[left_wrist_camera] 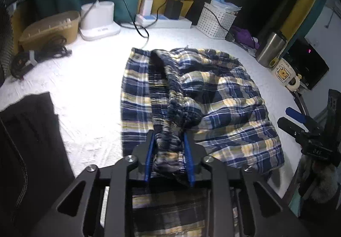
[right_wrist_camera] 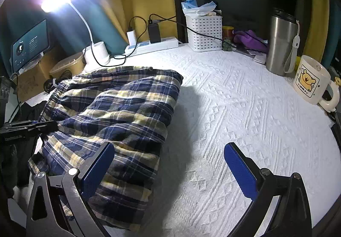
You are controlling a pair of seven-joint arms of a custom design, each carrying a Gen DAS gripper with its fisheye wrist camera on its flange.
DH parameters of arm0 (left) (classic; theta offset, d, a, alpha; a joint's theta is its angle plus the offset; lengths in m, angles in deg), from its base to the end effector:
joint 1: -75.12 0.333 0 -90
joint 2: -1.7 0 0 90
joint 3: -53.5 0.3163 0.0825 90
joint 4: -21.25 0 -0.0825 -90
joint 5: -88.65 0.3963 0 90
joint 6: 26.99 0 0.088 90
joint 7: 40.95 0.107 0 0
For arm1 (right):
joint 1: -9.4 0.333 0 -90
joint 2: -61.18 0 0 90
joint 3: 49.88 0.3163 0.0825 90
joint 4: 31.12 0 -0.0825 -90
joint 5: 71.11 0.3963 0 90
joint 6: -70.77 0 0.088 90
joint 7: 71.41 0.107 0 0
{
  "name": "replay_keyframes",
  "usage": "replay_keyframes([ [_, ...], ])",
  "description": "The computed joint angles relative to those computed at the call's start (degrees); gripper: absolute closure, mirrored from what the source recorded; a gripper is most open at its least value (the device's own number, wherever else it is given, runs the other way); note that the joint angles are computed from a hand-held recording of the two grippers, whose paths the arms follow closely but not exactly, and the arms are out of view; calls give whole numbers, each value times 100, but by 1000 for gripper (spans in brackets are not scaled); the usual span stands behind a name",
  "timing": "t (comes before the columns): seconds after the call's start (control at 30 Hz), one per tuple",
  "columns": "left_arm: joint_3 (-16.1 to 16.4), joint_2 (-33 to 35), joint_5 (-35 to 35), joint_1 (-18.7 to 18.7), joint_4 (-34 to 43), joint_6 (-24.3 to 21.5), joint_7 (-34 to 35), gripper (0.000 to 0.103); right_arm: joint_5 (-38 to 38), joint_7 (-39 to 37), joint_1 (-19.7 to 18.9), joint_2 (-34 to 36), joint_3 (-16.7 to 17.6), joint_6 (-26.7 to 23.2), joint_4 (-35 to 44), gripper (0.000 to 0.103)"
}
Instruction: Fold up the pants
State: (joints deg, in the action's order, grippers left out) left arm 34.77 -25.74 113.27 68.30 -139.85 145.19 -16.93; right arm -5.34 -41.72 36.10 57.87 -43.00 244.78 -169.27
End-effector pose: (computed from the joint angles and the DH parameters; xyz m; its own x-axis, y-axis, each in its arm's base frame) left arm 0.3542 -0.1972 0.3901 0.1857 -0.9476 0.2601 -0.7524 -0.3074 -0.5826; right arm 0.4611 0.2228 0.3736 0.5450 -0.8289 -0.1259 -0.6637 -0.3347 -0.6689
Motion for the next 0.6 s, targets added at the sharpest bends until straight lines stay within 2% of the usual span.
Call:
replay_keyframes([
  [0.07, -141, -245, 97, 135, -84, -114, -111, 61, -69, 79, -12, 19, 3, 14, 5, 0],
  [0.13, -133, -438, 137, 184, -194, -108, -175, 53, -61, 94, -13, 39, 6, 22, 28, 0],
  [0.33, -131, -502, 339, 461, -131, -83, -89, 52, 32, -18, -12, 91, 30, 2, 120, 0],
  [0.5, -406, -108, 814, 919, 298, 81, 51, 51, 82, -23, -70, 174, 37, 8, 206, 0],
  [0.6, -380, 206, 988, 982, 541, 122, 176, 50, 355, -198, -151, 235, 8, -153, 330, 0],
])
